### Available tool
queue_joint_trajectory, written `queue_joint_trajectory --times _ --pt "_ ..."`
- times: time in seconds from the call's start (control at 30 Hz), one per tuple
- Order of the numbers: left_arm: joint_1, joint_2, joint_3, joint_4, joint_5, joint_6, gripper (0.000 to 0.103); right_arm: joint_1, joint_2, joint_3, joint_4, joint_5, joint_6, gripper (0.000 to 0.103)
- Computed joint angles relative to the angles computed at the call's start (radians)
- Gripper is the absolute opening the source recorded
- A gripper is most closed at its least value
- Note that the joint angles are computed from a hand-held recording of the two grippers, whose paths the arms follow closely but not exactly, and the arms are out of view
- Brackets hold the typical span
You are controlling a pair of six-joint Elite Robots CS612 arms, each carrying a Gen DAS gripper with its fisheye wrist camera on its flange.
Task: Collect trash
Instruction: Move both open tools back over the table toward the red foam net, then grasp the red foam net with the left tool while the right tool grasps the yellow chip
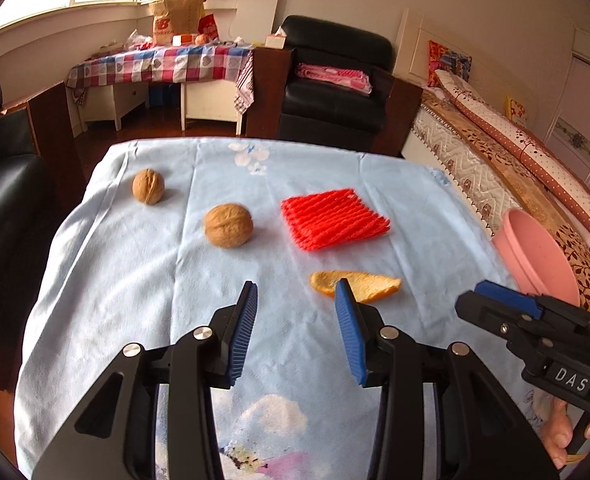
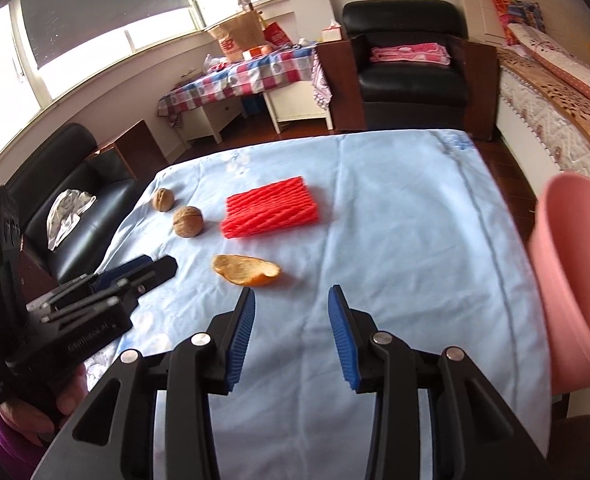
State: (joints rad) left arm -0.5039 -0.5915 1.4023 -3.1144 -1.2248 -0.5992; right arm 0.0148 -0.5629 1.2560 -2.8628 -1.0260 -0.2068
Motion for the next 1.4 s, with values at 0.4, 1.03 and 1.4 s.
queue_joint_trajectory --times 0.4,1.03,1.4 --pt "0.006 -0.013 0.029 -0.013 0.001 -0.023 0.04 0.039 0.073 -0.141 0.162 -0.007 0.013 0.043" --pt "0.026 0.036 -0.104 0.064 -0.107 0.109 0.04 0.01 0.043 -0.088 0.112 0.0 -0.003 0.004" --pt "0.023 0.138 -0.327 0.298 -0.091 0.367 0.04 -0.042 -0.003 0.002 0.021 -0.025 0.063 0.004"
